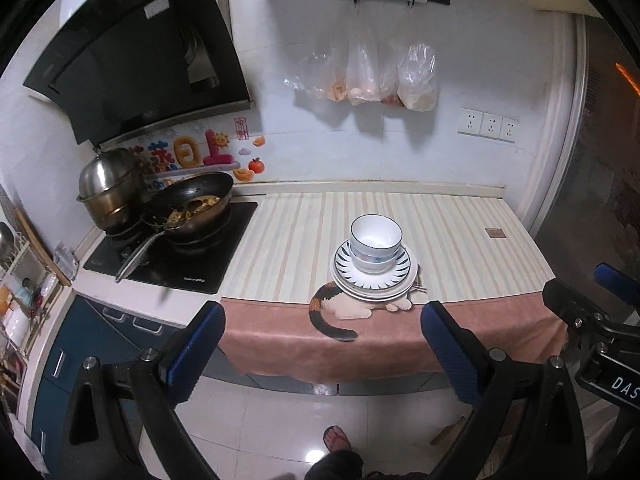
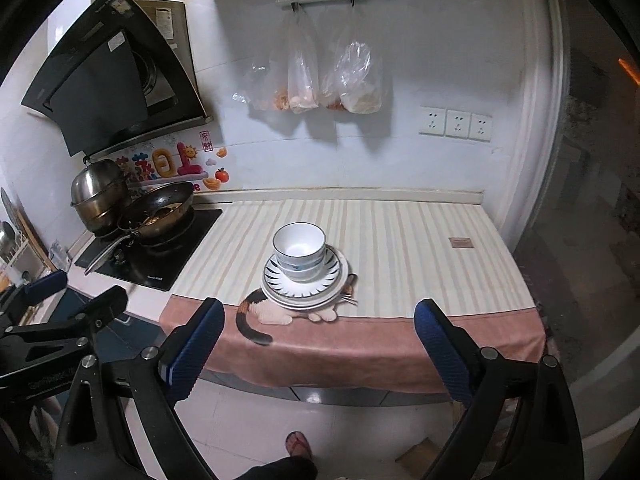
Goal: Organize plates and bowls
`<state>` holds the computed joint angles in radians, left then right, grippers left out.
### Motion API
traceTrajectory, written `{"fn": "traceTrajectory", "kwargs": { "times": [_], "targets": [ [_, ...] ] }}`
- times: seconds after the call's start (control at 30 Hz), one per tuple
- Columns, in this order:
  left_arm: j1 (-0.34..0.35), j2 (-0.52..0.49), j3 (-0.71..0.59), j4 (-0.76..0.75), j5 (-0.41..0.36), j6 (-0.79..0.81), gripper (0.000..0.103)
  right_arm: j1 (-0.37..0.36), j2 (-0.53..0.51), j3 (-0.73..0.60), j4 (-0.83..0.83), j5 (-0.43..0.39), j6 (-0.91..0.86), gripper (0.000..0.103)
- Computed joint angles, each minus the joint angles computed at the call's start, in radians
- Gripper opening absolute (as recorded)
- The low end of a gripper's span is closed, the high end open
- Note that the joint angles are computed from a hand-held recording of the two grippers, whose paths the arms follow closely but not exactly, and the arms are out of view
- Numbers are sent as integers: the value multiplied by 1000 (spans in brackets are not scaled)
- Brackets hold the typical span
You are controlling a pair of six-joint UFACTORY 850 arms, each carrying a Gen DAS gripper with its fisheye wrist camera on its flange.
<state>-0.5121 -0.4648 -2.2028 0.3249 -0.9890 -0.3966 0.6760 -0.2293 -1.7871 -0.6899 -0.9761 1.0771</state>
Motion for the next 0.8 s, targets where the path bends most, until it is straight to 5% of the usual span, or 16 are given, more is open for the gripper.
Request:
{"fn": "traceTrajectory", "kwargs": {
  "times": [0.23, 0.8],
  "targets": [
    [-29, 82, 131, 54, 40, -65, 100, 48, 69, 80, -61, -39, 51, 98],
    [-22, 128, 185, 66, 68, -97, 100, 37, 80, 78, -63, -35, 30, 99]
  ]
}}
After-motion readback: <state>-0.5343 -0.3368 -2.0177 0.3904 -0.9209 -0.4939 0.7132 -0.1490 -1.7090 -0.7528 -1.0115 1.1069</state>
